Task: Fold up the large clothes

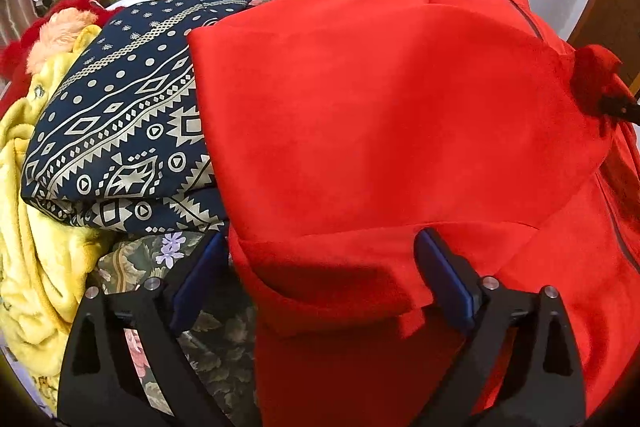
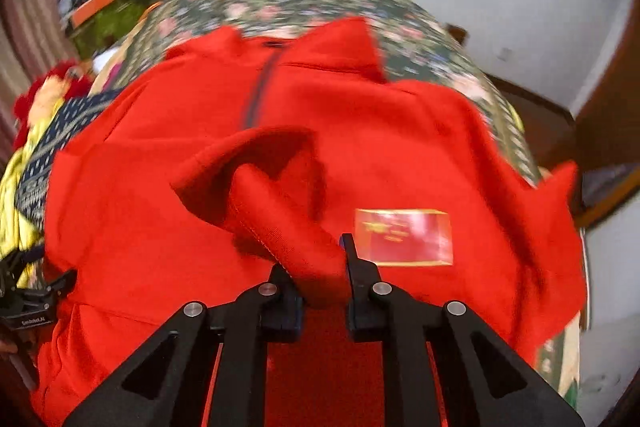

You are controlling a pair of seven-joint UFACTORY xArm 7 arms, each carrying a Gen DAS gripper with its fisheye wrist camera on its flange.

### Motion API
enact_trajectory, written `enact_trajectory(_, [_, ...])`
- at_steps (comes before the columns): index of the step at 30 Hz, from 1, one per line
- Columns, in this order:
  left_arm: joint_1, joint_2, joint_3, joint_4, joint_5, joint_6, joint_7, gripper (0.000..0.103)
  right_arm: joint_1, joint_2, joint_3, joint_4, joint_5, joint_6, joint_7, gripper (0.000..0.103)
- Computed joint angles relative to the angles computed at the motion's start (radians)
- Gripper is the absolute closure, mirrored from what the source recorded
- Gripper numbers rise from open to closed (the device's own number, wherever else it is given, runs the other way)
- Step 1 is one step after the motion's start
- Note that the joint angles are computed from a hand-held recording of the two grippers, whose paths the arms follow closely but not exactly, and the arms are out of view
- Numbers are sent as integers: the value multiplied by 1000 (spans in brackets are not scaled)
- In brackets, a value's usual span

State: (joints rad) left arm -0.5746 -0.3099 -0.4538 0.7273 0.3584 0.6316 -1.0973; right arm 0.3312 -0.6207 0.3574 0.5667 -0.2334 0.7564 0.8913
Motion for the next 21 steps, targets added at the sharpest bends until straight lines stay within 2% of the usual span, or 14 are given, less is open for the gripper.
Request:
enact_trajectory(2, [1,1,-3,2,5,5,-4,6,18,-32,-45,-39,35,6,-36,92])
enact_trajectory(4, [5,6,-9,8,17,15,-13,4,22,-36,-54,-60,43,18,-69,91])
enact_trajectory(9, [3,14,-8,18,35,32,-18,3,-13,-20,10,-54,-42,45,-84,88])
enact_trajectory(11, [4,19,-10,24,46,47,-25,1,-47,-16,67,-34,-112,118,-47,65])
enact_trajectory(12, [4,22,-8,26,47,50,-27,0,-84,-8,124,-10,-183,199,-2,32])
enact_trajectory(13, [2,24,-6,27,49,51,-26,0,-110,-2,168,5,-251,272,41,12])
enact_trajectory(14, [2,26,-5,28,51,53,-28,0,-119,-8,187,5,-300,326,64,11])
enact_trajectory(15, [1,26,-6,29,55,55,-32,0,-109,-30,165,-12,-307,351,58,11])
enact_trajectory(18, [1,34,-11,36,76,67,-51,0,-32,-174,20,-84,-224,327,14,12])
enact_trajectory(21, [-3,39,-11,48,87,88,-56,0,-17,-306,-31,-115,-170,342,-36,12])
